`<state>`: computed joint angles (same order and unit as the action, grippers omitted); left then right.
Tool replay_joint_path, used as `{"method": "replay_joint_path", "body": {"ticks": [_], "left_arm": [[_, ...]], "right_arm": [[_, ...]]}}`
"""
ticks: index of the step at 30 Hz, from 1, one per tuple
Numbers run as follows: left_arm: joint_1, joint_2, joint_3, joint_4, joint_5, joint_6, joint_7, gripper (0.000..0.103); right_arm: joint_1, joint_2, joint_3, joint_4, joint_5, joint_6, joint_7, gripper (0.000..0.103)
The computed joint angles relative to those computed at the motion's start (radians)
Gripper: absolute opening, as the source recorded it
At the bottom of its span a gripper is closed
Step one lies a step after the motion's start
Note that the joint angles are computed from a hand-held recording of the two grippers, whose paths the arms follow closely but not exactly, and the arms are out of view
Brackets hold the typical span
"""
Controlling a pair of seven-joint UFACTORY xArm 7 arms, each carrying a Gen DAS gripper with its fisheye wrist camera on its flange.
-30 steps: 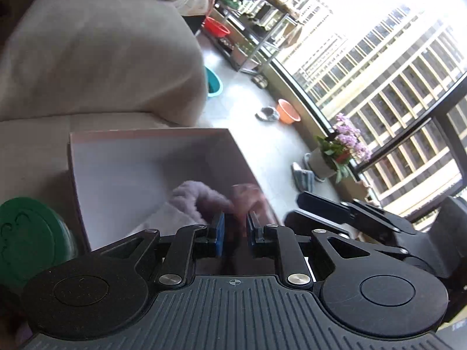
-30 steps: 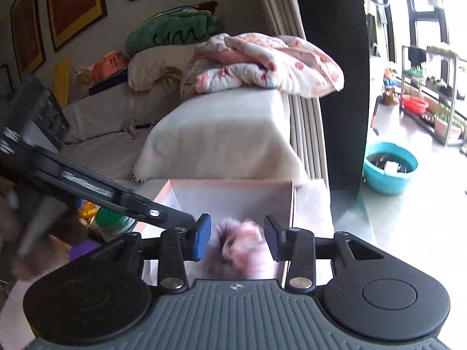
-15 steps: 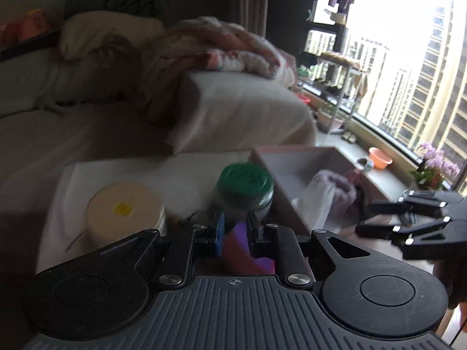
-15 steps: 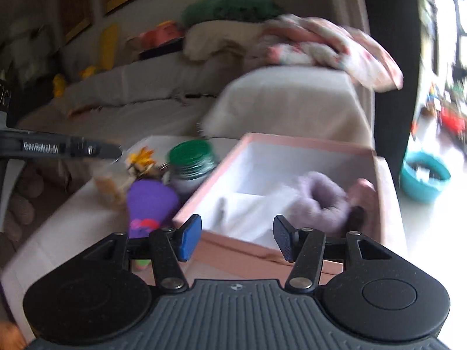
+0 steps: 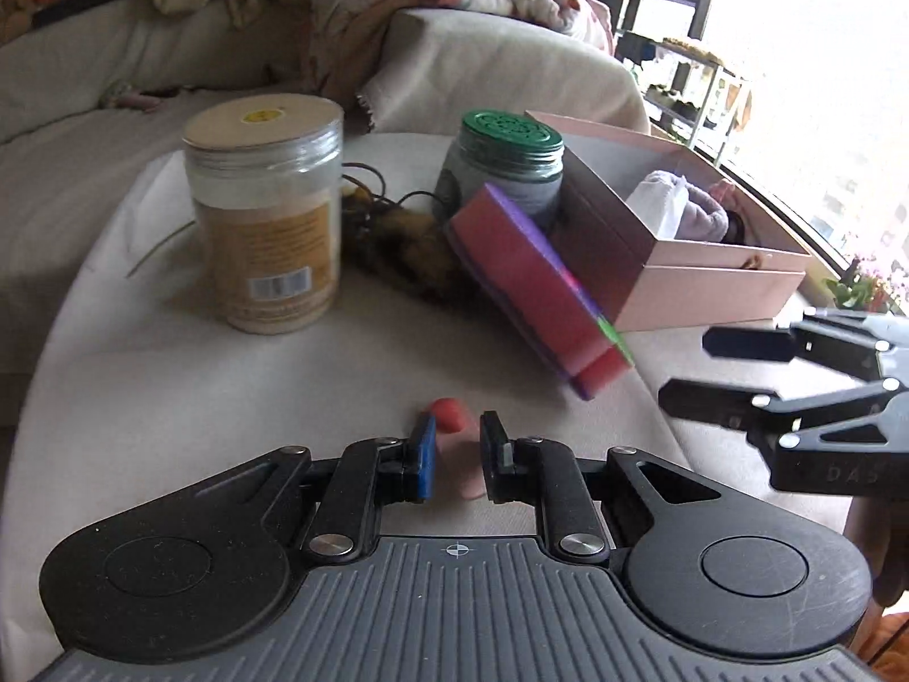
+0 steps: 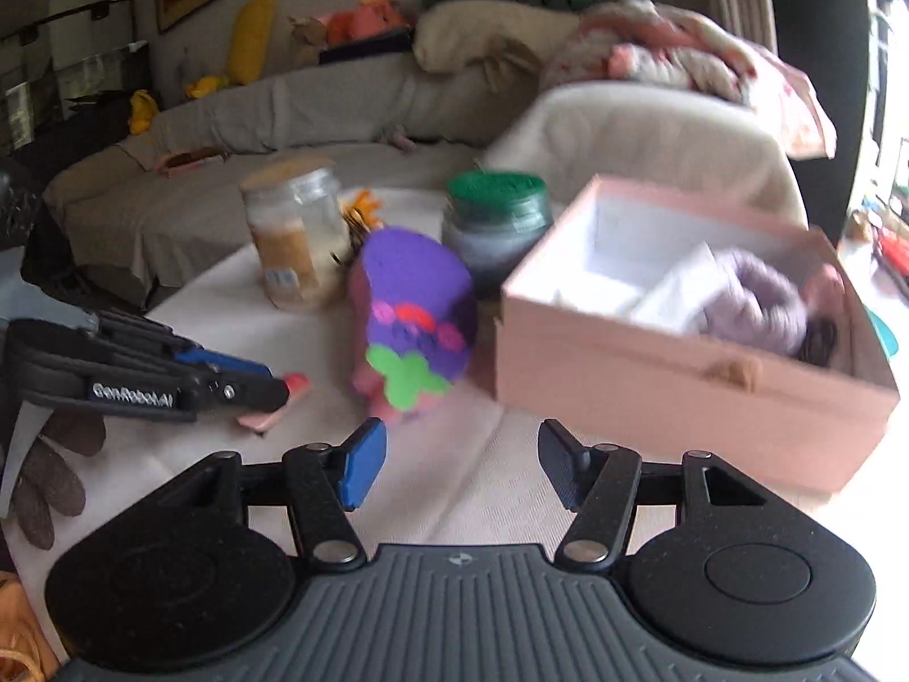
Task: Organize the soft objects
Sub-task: 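Grasp the pink heart hair clip with the left tool while the right tool grasps the purple sponge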
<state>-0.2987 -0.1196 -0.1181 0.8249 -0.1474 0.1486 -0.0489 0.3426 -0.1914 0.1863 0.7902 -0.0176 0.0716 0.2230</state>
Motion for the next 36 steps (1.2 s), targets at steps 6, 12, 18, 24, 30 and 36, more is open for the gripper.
{"method": "replay_joint_path", "body": {"ticks": [6, 12, 18, 24, 30, 36], "left_arm": [[0.035, 0.010, -0.033, -0.007, 0.130, -0.037, -0.074, 0.024], [0.076, 0.021, -0.061, 0.012, 0.325, 0.000, -0.194, 0.029], [0.062, 0.029, -0.047, 0.006, 0.322, -0.028, -0.204, 0.029], [0.078, 0.023, -0.056, -0.010, 0.404, -0.050, -0.237, 0.024], [-0.008, 0.001, 0.026, -0.051, 0.171, -0.090, -0.028, 0.015], [0.077, -0.040, 0.002, -0.091, 0.207, -0.131, -0.100, 0.014]], "right_arm": [[0.019, 0.017, -0.031, -0.019, 0.076, -0.003, 0.020, 0.062], [-0.044, 0.014, 0.029, -0.028, -0.020, -0.017, 0.102, 0.064], [-0.037, 0.017, 0.019, -0.027, -0.036, -0.020, 0.108, 0.066], [-0.078, 0.020, 0.053, -0.019, -0.113, -0.012, 0.165, 0.067], [-0.176, 0.011, 0.135, -0.002, -0.304, -0.004, 0.287, 0.067], [-0.424, 0.020, 0.374, 0.112, -0.816, -0.003, 0.567, 0.067]]}}
